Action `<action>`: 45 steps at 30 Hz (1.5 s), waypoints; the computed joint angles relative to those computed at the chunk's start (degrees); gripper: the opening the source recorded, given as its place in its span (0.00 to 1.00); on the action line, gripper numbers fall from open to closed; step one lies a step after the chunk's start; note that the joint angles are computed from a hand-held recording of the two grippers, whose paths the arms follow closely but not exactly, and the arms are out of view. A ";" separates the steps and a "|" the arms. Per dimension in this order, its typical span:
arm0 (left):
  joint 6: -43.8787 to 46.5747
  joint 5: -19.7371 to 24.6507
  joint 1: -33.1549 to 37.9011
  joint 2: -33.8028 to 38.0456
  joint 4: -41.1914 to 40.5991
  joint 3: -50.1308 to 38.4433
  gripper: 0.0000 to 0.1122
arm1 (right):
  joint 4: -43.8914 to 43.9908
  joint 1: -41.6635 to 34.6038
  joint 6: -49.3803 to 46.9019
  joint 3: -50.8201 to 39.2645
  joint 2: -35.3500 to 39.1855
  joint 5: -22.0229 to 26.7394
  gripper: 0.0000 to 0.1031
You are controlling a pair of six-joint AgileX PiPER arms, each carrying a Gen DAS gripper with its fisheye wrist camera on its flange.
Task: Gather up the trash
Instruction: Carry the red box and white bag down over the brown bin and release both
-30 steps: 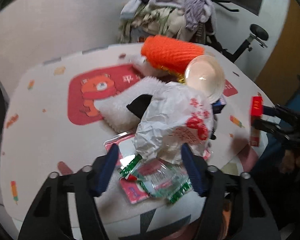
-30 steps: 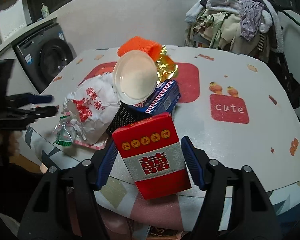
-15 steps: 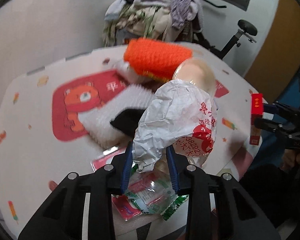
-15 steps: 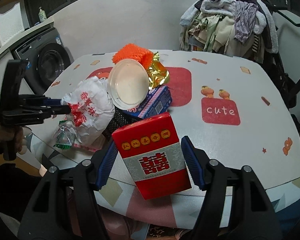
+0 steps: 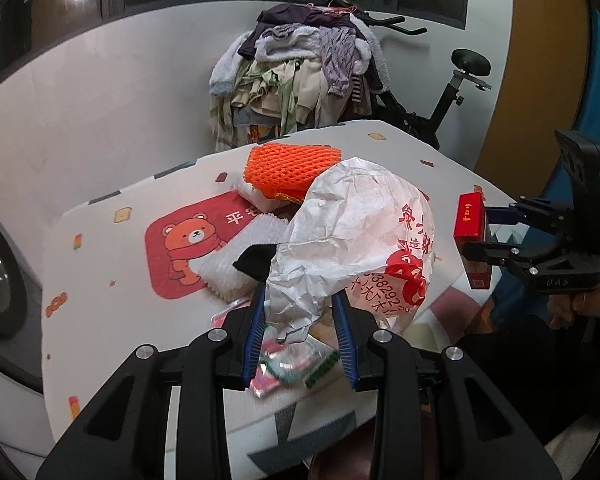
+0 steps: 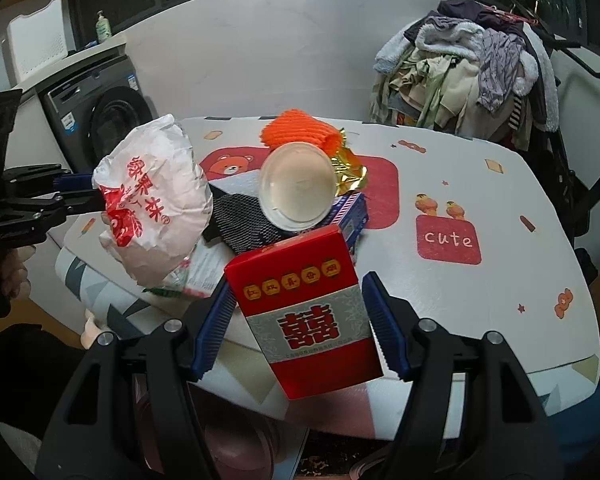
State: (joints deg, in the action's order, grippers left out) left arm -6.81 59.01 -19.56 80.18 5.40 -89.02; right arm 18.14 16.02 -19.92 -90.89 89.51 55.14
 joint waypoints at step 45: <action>-36.17 0.44 -30.58 -22.35 16.44 39.44 0.34 | -6.80 12.66 12.88 30.59 -20.76 -7.59 0.64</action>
